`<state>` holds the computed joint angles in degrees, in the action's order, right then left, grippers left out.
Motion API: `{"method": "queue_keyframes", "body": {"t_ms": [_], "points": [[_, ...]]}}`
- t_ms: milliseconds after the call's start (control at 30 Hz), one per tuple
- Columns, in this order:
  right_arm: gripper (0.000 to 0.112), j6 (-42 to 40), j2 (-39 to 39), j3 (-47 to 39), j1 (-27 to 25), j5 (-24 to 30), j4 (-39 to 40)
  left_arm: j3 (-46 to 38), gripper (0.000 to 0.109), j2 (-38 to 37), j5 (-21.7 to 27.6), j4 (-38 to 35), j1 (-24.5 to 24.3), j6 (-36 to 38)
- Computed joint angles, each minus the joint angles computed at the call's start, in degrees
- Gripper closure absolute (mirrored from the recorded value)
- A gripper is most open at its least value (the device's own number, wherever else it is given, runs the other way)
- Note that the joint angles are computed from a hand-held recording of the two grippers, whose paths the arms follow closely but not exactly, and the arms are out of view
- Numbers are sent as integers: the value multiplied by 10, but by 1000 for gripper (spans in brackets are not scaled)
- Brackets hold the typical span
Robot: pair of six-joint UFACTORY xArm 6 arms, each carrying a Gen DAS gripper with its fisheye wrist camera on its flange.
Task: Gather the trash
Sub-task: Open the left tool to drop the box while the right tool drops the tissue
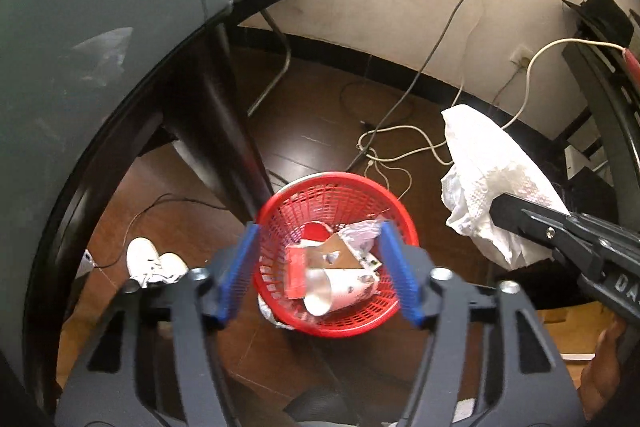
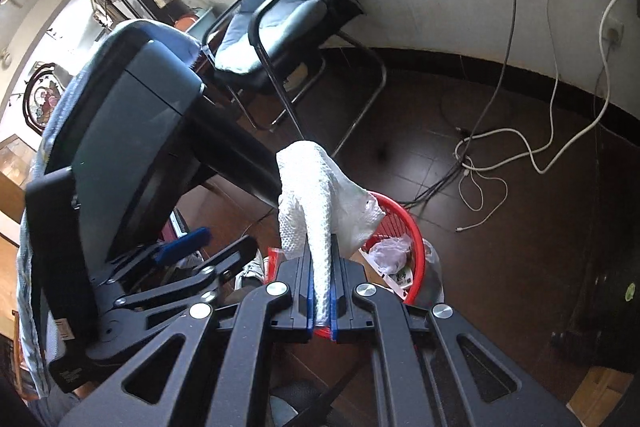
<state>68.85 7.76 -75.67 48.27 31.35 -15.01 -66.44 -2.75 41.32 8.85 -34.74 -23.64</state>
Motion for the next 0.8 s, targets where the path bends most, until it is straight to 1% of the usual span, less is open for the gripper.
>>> {"method": "queue_keyframes", "body": {"t_ms": [67, 133, 267, 367, 500, 667, 700, 733, 767, 800], "points": [[106, -3, 3, -2, 0, 3, 4, 12, 32, -14, 5, 10, 4, -7], [106, -7, 8, -6, 1, 7, 9, 28, 28, -32, 15, 20, 5, -10], [106, -32, 24, -22, 2, 25, 30, 56, 22, -63, 29, 56, 1, -30], [106, -57, 47, -46, 3, 46, 51, 78, 20, -84, 44, 90, -9, -44], [105, -97, 95, -92, -1, 75, 81, 109, 18, -110, 56, 70, -4, -29], [102, -139, 159, -161, -8, 118, 107, 119, 17, -104, 71, 47, 5, -16], [94, -149, 176, -180, -9, 129, 112, 118, 17, -99, 73, 45, 5, -19], [84, -155, 188, -192, -10, 134, 115, 120, 17, -99, 74, 44, 3, -23], [61, -155, 201, -204, -11, 141, 111, 119, 17, -96, 76, 39, 4, -21], [51, -151, 215, -219, -12, 155, 101, 115, 17, -91, 80, 37, 4, -20]]}}
